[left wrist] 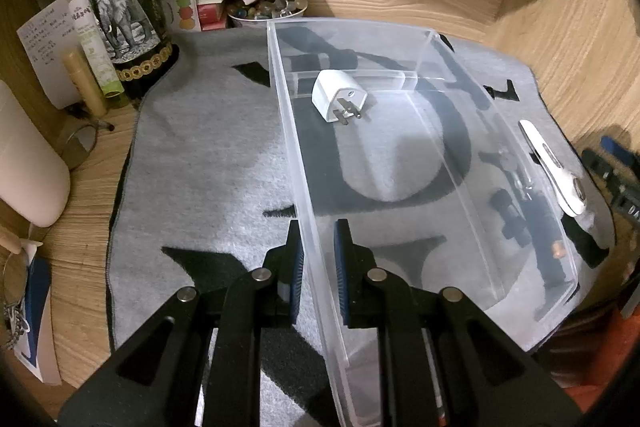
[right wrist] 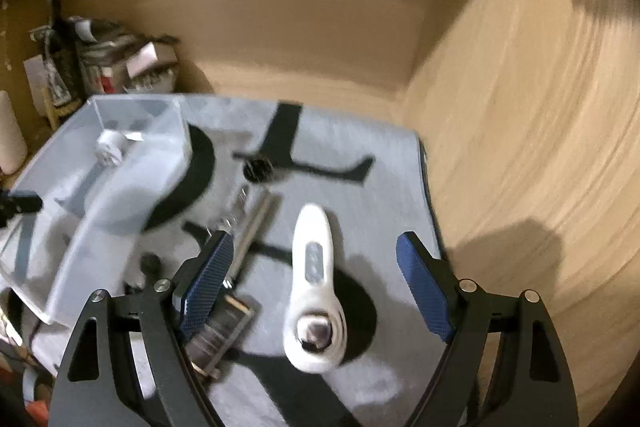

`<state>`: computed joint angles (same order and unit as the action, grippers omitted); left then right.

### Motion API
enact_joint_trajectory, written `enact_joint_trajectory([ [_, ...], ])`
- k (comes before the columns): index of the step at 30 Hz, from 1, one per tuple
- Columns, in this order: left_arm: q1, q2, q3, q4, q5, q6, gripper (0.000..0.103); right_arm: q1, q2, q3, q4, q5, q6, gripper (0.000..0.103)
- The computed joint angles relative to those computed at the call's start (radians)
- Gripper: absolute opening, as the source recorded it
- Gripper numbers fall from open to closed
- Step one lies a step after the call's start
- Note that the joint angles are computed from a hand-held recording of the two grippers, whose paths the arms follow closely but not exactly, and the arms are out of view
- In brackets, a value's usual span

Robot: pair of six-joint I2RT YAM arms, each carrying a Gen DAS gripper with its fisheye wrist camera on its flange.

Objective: Organize rigid objects
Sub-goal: 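Move the right gripper to the white beauty device and grasp it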

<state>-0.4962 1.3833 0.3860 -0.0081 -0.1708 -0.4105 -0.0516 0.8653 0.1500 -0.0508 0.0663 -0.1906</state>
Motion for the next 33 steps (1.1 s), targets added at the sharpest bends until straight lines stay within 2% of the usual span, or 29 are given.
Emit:
enact_joint_trajectory([
  [9,-0.008,0.007,0.005,-0.003,-0.013,-0.019,0.014,-0.206,0.364,-0.042,0.245,-0.163,-0.057,0.08],
  [13,-0.021,0.014,0.011,-0.008,-0.03,-0.028,0.014,-0.239,0.469,-0.041,0.308,-0.196,-0.066,0.063],
  [15,-0.028,0.017,0.012,-0.007,-0.038,-0.033,0.014,-0.239,0.467,-0.065,0.35,-0.193,-0.062,0.06],
  [19,-0.031,0.017,0.011,-0.006,-0.04,-0.038,0.014,-0.225,0.454,-0.075,0.36,-0.2,-0.059,0.039],
  [25,-0.035,0.016,0.01,-0.007,-0.043,-0.041,0.014,-0.23,0.418,-0.077,0.344,-0.224,-0.04,0.038],
  [33,-0.037,0.016,0.011,-0.007,-0.043,-0.044,0.014,-0.208,0.163,-0.078,0.182,-0.217,-0.026,0.038],
])
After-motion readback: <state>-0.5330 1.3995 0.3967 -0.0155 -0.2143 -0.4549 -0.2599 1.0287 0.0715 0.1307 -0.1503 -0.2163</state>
